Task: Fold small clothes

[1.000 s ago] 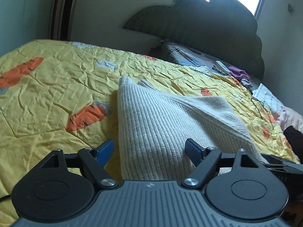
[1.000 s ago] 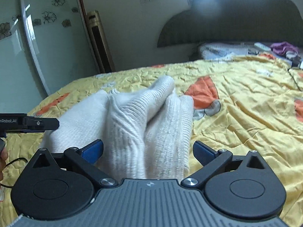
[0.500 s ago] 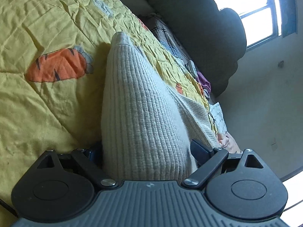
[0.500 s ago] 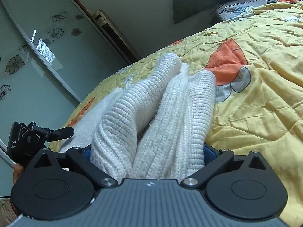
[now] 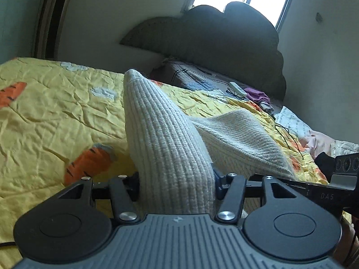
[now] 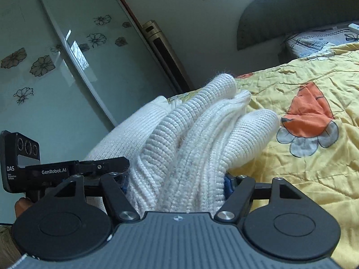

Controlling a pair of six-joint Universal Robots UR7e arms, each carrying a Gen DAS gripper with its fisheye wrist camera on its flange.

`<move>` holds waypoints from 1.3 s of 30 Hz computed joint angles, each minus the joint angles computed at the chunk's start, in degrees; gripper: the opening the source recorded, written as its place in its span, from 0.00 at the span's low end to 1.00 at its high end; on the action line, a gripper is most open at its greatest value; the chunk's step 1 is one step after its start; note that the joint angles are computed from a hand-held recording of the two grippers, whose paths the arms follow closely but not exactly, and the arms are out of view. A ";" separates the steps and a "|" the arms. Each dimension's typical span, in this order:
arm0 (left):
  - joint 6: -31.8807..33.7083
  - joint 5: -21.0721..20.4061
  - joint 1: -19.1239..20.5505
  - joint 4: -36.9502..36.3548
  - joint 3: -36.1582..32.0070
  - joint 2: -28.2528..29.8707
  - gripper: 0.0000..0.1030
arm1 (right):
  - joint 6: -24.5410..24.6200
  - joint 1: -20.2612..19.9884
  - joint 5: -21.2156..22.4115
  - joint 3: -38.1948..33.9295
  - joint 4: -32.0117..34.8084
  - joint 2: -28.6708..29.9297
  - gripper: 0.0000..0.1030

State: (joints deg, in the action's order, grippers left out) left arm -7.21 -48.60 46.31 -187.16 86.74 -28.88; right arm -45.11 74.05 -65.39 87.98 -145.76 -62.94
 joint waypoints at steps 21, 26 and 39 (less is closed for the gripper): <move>7.49 19.45 -8.29 -6.65 15.63 -3.97 0.80 | 10.45 -2.29 -3.97 14.84 -21.50 -7.07 0.85; 7.00 19.06 -9.37 -3.86 20.23 -4.75 0.80 | 4.73 -2.61 -1.64 19.65 -26.35 -9.87 0.70; -3.22 22.08 -9.40 2.95 19.66 -4.73 0.80 | 4.06 -0.98 -11.05 22.75 -32.09 -9.14 0.56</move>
